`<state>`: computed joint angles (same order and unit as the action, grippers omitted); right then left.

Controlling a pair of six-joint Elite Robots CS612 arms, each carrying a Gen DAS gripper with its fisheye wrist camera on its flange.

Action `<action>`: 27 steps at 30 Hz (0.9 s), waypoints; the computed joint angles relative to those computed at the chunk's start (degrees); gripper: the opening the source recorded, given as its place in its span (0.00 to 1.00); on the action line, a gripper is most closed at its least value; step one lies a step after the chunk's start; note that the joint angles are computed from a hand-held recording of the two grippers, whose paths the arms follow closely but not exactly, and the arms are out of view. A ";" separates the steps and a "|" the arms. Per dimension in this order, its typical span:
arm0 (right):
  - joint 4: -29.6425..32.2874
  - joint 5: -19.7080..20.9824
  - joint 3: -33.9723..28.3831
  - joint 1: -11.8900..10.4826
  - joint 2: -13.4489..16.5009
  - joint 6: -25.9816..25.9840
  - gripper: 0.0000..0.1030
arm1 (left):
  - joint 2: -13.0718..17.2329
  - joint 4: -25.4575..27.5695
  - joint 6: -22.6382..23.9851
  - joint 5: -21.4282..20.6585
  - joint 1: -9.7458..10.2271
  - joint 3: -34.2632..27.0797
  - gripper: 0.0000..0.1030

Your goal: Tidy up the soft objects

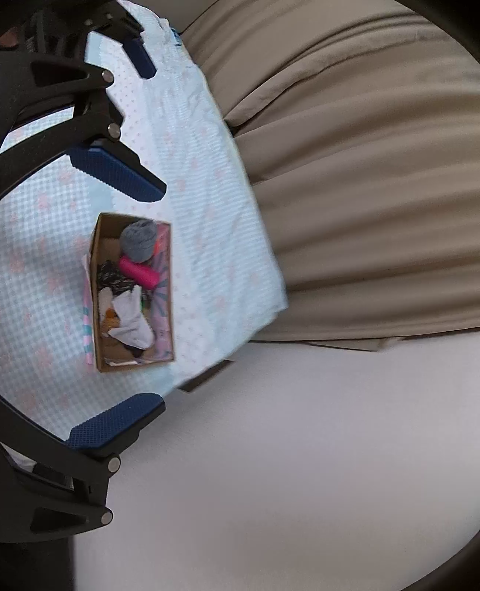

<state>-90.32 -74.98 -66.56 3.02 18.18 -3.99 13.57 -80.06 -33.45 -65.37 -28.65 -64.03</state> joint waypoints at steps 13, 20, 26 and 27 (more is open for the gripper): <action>-6.25 -2.89 -17.22 0.00 6.35 4.25 1.00 | 4.89 -7.52 8.70 14.64 -4.40 -14.59 1.00; -9.01 -3.73 -20.20 0.01 7.93 5.19 1.00 | 5.62 -10.43 12.27 16.18 -5.58 -15.93 1.00; -9.38 -3.83 -20.95 0.11 8.35 5.38 1.00 | 5.73 -9.98 12.46 15.80 -5.78 -16.34 1.00; -9.48 -3.85 -20.98 0.10 8.39 5.50 1.00 | 5.72 -9.93 12.39 15.76 -5.76 -16.35 1.00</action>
